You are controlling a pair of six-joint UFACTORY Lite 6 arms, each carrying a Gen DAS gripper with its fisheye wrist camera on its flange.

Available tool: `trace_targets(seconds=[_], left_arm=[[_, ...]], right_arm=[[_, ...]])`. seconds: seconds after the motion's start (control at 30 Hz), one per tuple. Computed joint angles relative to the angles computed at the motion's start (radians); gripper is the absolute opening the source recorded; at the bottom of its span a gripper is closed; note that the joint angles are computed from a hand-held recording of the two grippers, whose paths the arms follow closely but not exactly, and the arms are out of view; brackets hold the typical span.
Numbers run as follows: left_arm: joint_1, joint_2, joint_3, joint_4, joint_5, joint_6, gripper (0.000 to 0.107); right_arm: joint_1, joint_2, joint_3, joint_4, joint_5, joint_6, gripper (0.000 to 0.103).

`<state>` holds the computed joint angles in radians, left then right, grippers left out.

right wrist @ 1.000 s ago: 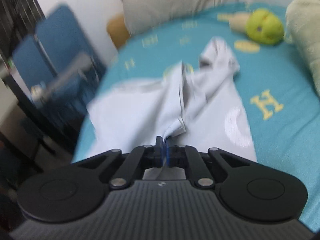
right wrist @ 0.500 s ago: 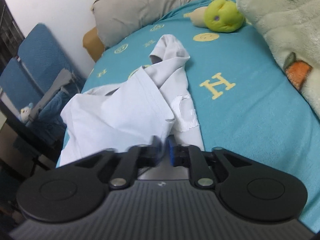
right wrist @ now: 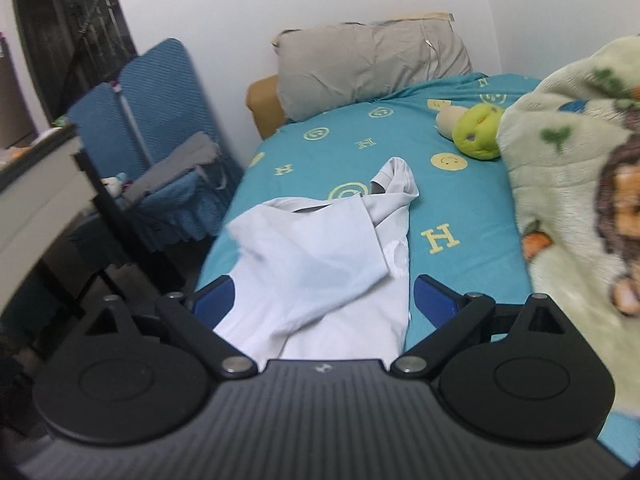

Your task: Fold clothes

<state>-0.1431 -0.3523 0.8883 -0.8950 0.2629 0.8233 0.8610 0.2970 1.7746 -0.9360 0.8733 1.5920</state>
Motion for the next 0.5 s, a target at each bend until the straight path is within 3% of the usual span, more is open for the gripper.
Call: trace_targets(seconds=[0.13, 0.3, 0.43, 0.5], left_arm=[[-0.022, -0.123, -0.042, 0.221, 0.03, -0.216, 0.097], [-0.027, -0.223, -0.034, 0.429, 0.139, -0.433, 0.097], [0.09, -0.291, 0.008, 0.346, 0.317, -0.355, 0.097], [0.282, -0.277, 0.069, 0.192, 0.479, -0.182, 0.097]], right_arm=[[0.207, -0.158, -0.104, -0.055, 0.178, 0.088, 0.098], [0.455, -0.292, -0.3, -0.179, 0.348, 0.307, 0.098], [0.533, -0.343, -0.382, -0.174, 0.403, 0.382, 0.098], [0.543, -0.362, -0.401, -0.17, 0.417, 0.394, 0.098]])
